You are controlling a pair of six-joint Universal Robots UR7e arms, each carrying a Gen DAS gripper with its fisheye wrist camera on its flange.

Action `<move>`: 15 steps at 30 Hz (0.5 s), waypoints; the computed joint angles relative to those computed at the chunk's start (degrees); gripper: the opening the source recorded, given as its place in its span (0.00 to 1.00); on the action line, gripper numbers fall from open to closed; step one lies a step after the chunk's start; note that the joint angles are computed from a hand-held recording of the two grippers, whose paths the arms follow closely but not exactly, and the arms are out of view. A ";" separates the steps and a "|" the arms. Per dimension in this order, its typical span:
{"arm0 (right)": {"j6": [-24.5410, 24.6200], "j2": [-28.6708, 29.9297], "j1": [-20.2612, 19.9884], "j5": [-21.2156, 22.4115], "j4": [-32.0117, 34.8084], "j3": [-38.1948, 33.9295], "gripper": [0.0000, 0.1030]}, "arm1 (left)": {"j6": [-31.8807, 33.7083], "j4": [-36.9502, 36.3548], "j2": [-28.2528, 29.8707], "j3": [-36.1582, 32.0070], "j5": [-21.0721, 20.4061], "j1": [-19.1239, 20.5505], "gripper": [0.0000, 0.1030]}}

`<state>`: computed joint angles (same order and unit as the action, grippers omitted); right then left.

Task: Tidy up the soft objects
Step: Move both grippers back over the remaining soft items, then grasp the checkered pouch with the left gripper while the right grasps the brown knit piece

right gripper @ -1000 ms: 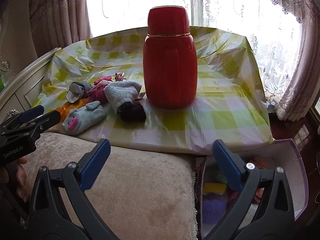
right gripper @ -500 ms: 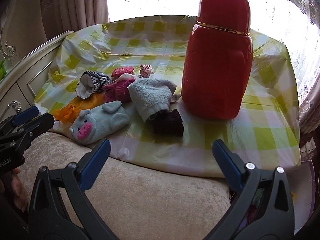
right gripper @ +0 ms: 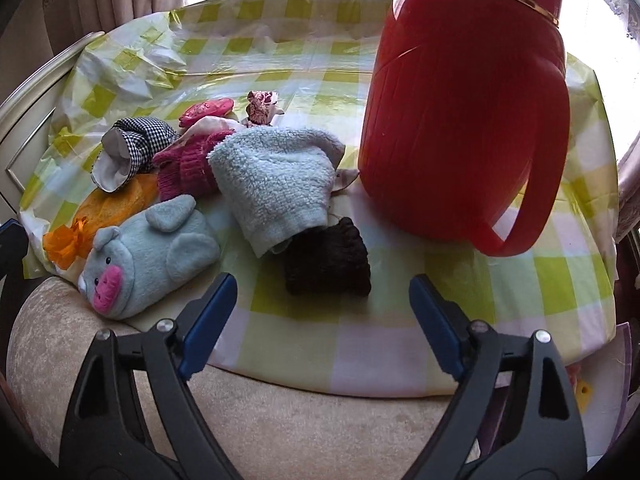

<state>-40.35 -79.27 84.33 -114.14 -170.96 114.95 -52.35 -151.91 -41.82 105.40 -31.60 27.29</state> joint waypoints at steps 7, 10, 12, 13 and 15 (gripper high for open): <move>-0.29 3.42 0.63 -2.57 -1.75 -2.26 0.86 | 2.70 -3.76 -0.34 -1.24 -0.36 3.54 0.82; -0.45 4.67 0.77 -3.31 -2.26 -3.08 0.85 | 3.88 -4.32 -0.33 -2.69 -0.63 5.45 0.82; -0.50 5.42 0.82 -3.78 -2.54 -3.52 0.82 | 4.31 -4.27 -0.06 -3.77 0.22 6.25 0.82; -0.44 5.75 0.79 -3.93 -2.55 -3.75 0.82 | 5.07 -4.81 0.17 -4.28 0.27 6.59 0.82; -0.38 6.27 0.75 -4.07 -2.76 -4.04 0.82 | 7.25 -6.22 0.84 -5.44 -0.18 7.13 0.82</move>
